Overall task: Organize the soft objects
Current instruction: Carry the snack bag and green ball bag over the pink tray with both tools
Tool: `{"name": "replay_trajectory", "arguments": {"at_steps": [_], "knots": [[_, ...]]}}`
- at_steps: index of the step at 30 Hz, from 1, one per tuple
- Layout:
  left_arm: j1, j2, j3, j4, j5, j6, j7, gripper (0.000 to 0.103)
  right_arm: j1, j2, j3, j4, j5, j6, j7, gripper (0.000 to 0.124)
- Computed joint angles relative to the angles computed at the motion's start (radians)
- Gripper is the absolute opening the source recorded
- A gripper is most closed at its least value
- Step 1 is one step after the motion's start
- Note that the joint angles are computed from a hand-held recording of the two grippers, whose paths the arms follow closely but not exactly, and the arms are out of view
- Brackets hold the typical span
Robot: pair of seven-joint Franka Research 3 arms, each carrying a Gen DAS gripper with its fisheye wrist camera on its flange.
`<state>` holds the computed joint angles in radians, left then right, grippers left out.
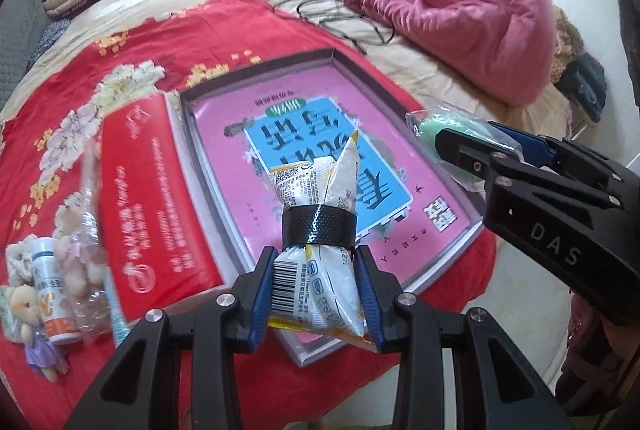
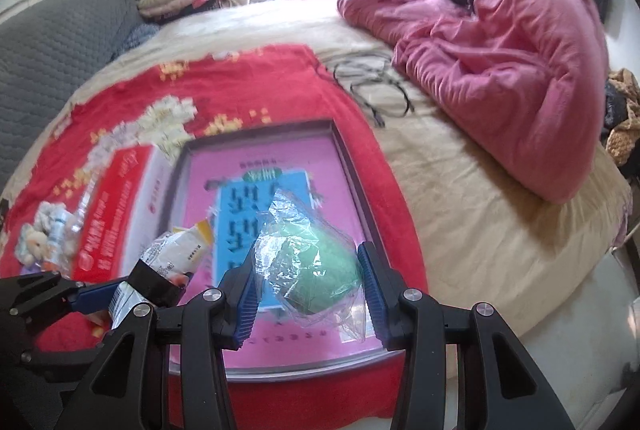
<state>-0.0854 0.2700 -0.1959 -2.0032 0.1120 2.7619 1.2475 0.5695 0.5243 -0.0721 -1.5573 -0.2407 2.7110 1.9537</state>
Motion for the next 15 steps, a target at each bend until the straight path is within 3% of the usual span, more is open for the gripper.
{"name": "replay_trajectory", "arguments": {"at_steps": [5,15], "knots": [[-0.013,0.055,0.005,0.047,0.019,-0.049,-0.017,0.039,-0.045,0.072,0.041,0.074,0.069,-0.069,-0.089,0.048],[-0.042,0.134,0.026,0.128,0.080,-0.101,-0.087,0.039,-0.058,0.168,0.054,0.182,0.146,-0.134,-0.193,0.048]]}}
